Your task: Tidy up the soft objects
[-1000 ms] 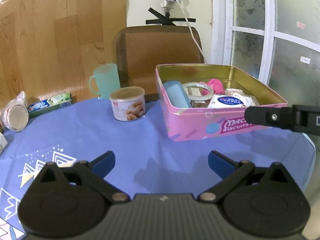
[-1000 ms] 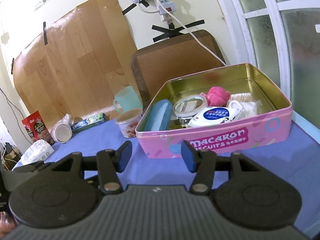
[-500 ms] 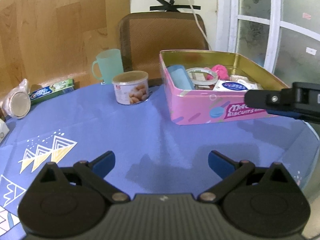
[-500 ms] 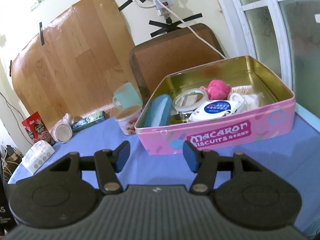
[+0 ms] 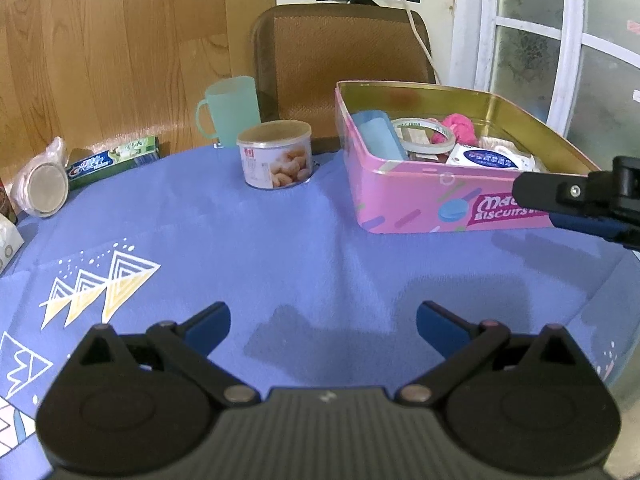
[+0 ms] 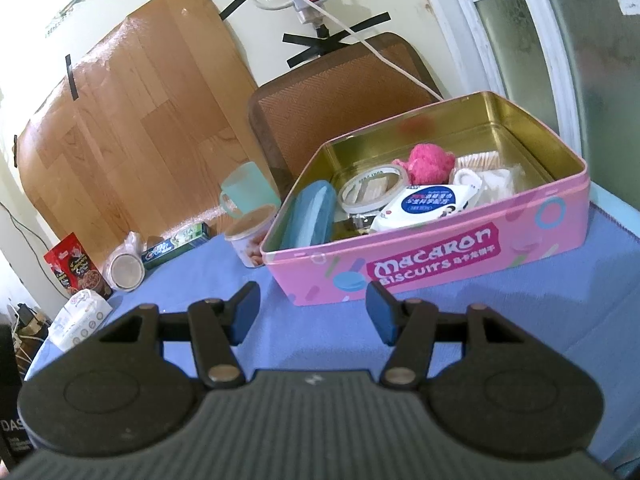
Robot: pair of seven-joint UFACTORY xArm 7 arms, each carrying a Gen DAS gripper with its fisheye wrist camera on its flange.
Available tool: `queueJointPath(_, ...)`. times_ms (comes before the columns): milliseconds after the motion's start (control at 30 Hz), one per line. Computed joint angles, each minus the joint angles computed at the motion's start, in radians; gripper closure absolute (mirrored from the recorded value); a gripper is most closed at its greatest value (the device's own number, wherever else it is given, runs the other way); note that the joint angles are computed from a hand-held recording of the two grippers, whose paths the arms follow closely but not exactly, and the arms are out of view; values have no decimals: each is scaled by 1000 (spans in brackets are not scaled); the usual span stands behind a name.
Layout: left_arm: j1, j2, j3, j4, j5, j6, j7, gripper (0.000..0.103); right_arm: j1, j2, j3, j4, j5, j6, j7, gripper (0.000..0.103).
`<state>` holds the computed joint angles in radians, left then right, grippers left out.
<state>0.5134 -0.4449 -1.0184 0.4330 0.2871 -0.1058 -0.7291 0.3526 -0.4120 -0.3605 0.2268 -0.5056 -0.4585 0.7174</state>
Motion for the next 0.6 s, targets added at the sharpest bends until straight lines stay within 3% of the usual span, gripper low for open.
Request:
queueJointPath(67, -2, 5, 1, 2, -1, 3, -1, 0, -11, -6, 26, -4, 22, 7, -2, 42)
queueJointPath(133, -4, 6, 2, 1, 0, 6, -2, 0, 10, 0, -8, 3, 1, 9, 3, 42)
queueJointPath(333, -7, 7, 3, 4, 9, 15, -11, 0, -2, -4, 7, -1, 20, 8, -1, 42)
queueJointPath(600, -10, -15, 4, 4, 36, 32, -29, 0, 19, -1, -33, 5, -12, 8, 6, 42)
